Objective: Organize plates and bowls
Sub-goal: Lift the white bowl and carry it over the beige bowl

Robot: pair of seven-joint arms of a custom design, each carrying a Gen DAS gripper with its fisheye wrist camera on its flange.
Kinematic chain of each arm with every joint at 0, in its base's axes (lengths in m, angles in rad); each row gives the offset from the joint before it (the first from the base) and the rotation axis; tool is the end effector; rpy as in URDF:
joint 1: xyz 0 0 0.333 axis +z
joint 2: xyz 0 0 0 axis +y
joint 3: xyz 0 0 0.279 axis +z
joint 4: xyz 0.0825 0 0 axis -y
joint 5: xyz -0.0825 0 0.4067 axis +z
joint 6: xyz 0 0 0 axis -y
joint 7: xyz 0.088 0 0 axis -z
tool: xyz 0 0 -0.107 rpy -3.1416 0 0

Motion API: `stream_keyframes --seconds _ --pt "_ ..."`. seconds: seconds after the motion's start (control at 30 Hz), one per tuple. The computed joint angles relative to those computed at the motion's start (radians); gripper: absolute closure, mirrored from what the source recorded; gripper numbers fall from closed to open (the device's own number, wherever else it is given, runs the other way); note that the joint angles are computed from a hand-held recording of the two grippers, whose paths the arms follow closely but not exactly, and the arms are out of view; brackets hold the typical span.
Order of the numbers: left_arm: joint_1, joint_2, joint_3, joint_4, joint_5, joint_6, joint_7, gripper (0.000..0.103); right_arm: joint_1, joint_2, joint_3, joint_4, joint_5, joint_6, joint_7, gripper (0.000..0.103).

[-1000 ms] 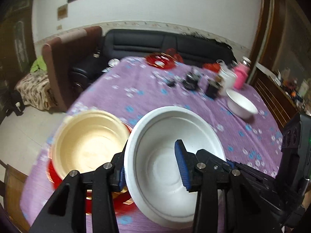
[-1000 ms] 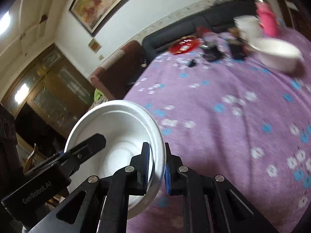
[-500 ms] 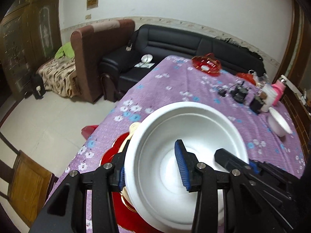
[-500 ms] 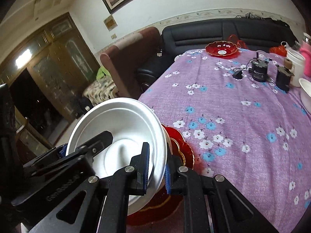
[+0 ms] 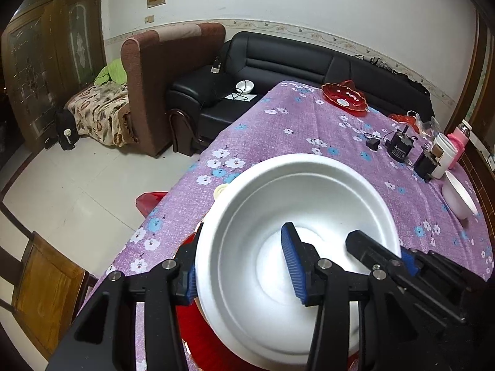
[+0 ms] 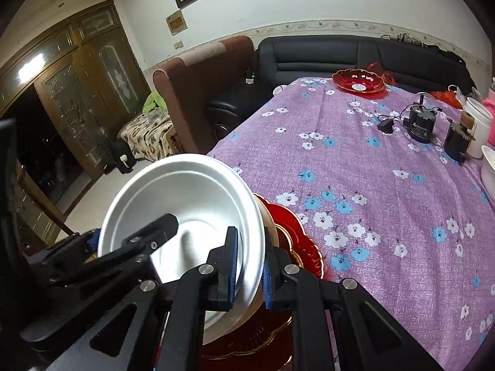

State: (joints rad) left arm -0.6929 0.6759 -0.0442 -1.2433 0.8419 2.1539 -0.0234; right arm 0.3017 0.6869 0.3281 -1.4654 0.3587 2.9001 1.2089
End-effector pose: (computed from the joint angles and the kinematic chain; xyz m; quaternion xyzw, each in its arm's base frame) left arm 0.5919 -0.4848 0.3665 -0.7928 0.4850 -0.2312 0.2878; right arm 0.6570 0.3850 0.3361 -0.7906 0.4580 -0.0719 0.3999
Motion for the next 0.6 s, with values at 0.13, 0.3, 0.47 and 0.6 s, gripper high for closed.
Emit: stream_keyframes --seconds 0.13,0.3,0.47,0.6 --pt "0.003 -0.040 -0.004 -0.056 0.006 0.015 -0.038 0.057 0.006 0.007 0.002 -0.002 -0.007 0.018 -0.008 0.087" --pt "0.016 -0.073 -0.018 -0.104 0.011 0.046 -0.054 0.057 0.014 0.004 -0.002 -0.016 -0.027 0.045 -0.010 0.087" --pt "0.040 -0.191 -0.006 -0.295 0.120 0.262 -0.252 0.038 0.031 0.008 -0.024 -0.012 -0.059 0.046 0.015 0.087" --pt "0.030 -0.252 -0.011 -0.364 0.247 0.258 -0.394 0.032 0.032 0.005 -0.023 -0.018 -0.074 0.051 0.025 0.083"
